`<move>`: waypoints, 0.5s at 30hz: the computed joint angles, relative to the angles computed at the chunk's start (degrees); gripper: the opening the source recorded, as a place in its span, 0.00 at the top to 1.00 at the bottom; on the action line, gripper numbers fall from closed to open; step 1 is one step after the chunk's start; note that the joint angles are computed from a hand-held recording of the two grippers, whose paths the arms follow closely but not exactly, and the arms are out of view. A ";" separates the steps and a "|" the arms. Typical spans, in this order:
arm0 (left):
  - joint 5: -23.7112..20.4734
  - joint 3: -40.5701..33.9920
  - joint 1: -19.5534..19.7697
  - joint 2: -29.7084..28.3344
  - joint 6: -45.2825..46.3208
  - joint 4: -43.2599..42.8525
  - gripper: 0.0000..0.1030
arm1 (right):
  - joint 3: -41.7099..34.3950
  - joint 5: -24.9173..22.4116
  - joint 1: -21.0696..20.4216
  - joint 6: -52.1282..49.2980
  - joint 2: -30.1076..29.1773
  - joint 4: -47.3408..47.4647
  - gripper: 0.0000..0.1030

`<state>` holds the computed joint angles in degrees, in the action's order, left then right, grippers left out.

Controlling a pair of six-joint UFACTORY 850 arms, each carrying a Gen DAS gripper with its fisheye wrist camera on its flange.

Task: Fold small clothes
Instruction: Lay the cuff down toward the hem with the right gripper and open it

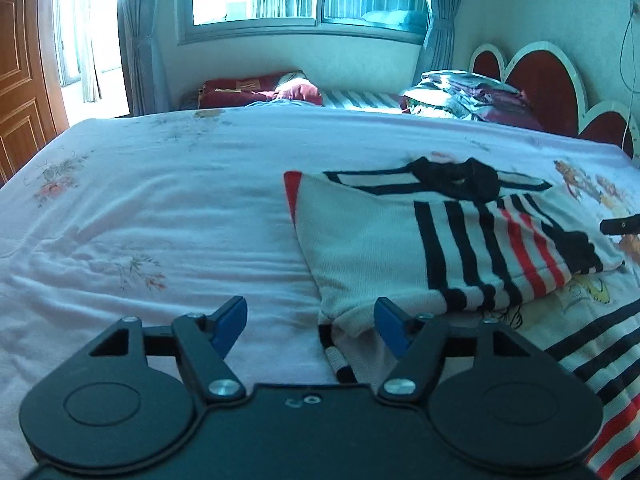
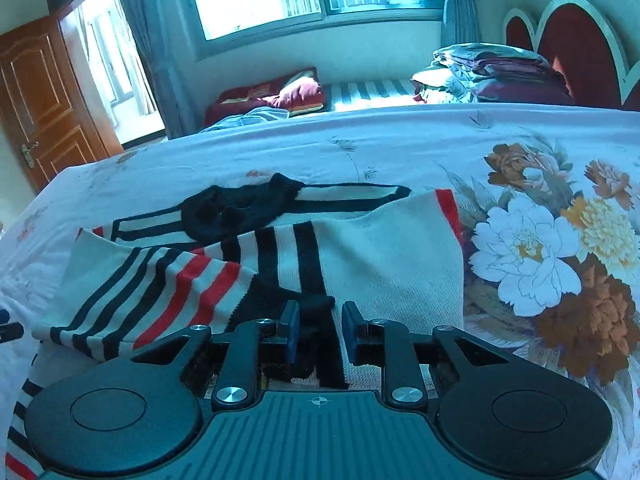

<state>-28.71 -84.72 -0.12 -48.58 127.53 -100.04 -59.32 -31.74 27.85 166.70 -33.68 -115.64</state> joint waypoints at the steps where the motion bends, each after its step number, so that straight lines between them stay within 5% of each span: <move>1: -1.94 -0.97 -0.15 -0.53 -2.92 2.57 0.48 | -0.74 0.65 -0.29 0.10 -0.52 -1.04 0.77; 3: -2.02 -3.61 -1.88 -2.12 -8.93 9.60 0.51 | -3.44 3.46 -1.02 -0.45 -2.41 -1.97 0.87; 5: 2.41 -6.62 -4.67 -4.83 -16.51 20.24 0.43 | -7.26 7.02 -1.64 -9.55 -5.35 6.02 0.87; 8: 7.65 -7.38 -6.86 -5.16 -15.43 23.42 0.33 | -9.54 7.89 -2.13 -20.31 -7.06 18.65 0.86; 11: 2.98 -12.69 -6.49 -7.65 -19.04 23.59 0.31 | -7.89 3.93 -2.18 -16.09 -5.55 13.20 0.86; 15: 0.46 -29.02 -7.75 -16.53 -39.41 37.56 0.36 | -10.83 5.82 -5.65 -20.82 -7.27 15.66 0.86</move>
<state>-28.25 -113.74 -7.87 -65.11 88.11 -62.47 -70.15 -25.92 22.20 145.88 -40.94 -99.97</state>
